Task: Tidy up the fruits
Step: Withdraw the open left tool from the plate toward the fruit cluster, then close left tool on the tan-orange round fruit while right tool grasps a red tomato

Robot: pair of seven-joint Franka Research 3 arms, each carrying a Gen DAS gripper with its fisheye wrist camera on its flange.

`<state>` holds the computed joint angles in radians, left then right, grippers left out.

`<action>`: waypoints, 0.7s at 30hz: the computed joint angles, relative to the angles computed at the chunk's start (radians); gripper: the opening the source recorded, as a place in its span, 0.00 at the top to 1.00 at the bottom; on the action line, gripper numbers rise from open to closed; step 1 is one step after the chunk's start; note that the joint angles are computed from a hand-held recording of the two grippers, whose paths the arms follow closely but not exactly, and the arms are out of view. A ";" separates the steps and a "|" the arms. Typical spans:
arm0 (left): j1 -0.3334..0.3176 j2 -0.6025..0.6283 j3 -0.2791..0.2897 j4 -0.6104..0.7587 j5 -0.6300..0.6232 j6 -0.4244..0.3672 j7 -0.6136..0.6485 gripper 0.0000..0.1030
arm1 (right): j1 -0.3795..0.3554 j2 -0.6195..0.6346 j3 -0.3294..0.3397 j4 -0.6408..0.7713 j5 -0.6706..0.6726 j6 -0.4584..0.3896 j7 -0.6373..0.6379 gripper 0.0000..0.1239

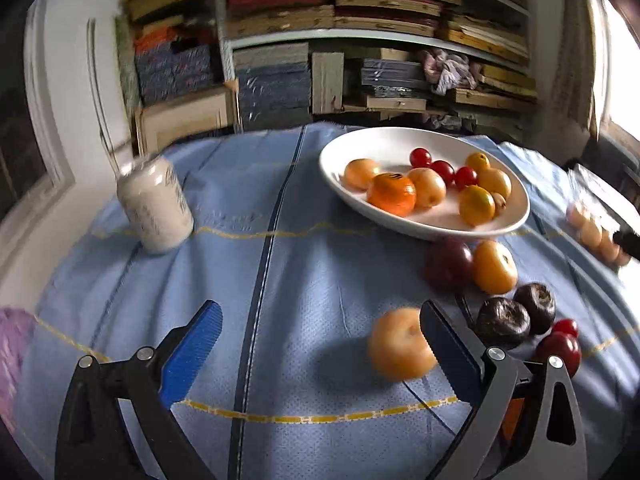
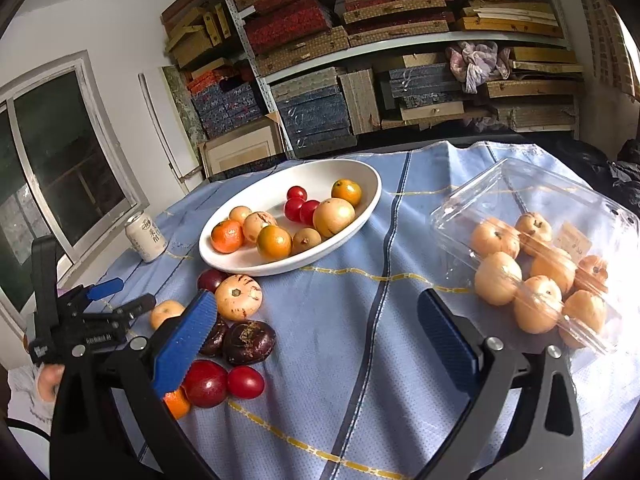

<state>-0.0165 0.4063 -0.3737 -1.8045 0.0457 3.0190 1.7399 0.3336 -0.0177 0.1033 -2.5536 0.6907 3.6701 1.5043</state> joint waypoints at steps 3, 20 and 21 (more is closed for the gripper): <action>0.129 0.022 -0.152 0.010 -0.116 -0.041 0.116 0.03 | 0.001 0.000 0.000 -0.001 -0.007 -0.002 -0.002 0.21; -0.032 -0.054 0.013 -0.106 0.023 0.090 0.049 0.03 | -0.008 -0.022 -0.003 -0.025 -0.092 -0.029 0.079 0.21; -0.031 -0.058 0.010 -0.112 0.037 0.092 0.045 0.03 | -0.009 -0.025 -0.006 -0.026 -0.104 -0.040 0.090 0.21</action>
